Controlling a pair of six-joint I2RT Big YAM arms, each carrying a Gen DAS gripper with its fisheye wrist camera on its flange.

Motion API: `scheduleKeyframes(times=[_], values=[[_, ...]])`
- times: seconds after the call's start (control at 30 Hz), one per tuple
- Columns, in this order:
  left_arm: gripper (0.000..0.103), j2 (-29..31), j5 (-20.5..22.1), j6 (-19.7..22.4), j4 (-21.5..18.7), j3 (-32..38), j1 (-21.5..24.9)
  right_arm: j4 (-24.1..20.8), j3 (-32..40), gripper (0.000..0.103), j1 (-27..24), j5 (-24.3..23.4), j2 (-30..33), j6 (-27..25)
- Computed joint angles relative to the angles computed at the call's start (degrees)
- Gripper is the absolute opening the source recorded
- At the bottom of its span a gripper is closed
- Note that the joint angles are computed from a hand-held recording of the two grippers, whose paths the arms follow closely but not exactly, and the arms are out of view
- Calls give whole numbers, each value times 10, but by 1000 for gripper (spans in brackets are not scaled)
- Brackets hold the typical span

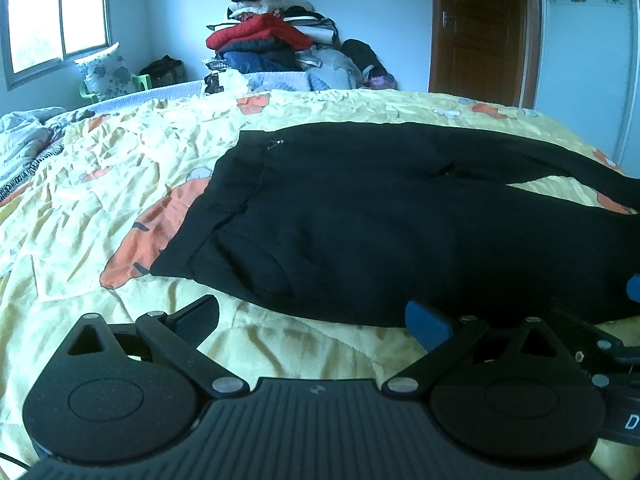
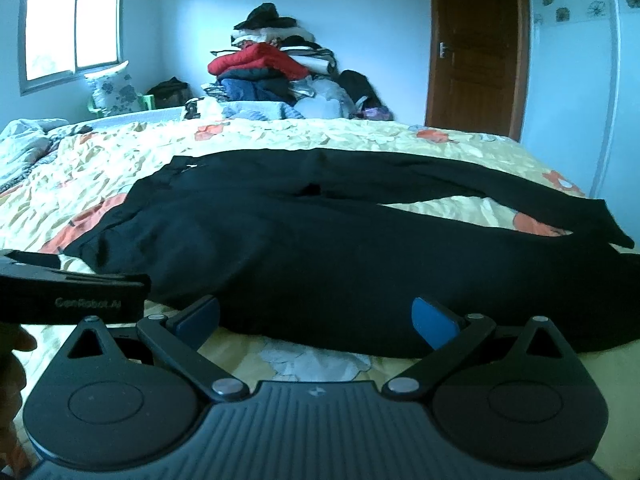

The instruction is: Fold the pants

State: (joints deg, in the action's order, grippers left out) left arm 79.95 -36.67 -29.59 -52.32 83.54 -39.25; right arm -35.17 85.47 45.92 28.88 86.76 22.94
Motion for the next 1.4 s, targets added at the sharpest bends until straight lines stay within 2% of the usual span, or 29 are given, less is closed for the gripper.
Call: scheduleKeyframes(times=[0.23,0.33,0.73,0.83,0.93,0.97,1.0,1.07,1.1,1.27,1.4], values=[[101,1,-1,-1,-2,1,0,14,-5,103,3,-6,-3,-16],[101,1,-1,1,-2,1,1,9,-1,103,5,6,0,-16],[101,0,7,5,2,-2,3,0,3,103,1,-6,2,-14],[101,-4,7,17,16,-6,5,43,-4,103,-6,-22,-4,-63],[101,-11,-6,32,41,-13,12,143,-17,103,-23,-54,-11,-141],[101,-10,-11,36,44,-11,15,155,-5,103,-33,-78,-5,-167],[101,-7,-17,39,44,-7,18,139,22,103,-43,-102,9,-188],[101,-2,-22,40,47,-2,28,57,101,103,-63,-143,52,-216],[101,0,-18,40,48,1,34,32,131,103,-70,-155,70,-224],[101,22,5,31,39,21,67,-52,279,103,-112,-240,172,-273],[101,44,15,32,36,40,86,-142,452,103,-138,-284,285,-301]])
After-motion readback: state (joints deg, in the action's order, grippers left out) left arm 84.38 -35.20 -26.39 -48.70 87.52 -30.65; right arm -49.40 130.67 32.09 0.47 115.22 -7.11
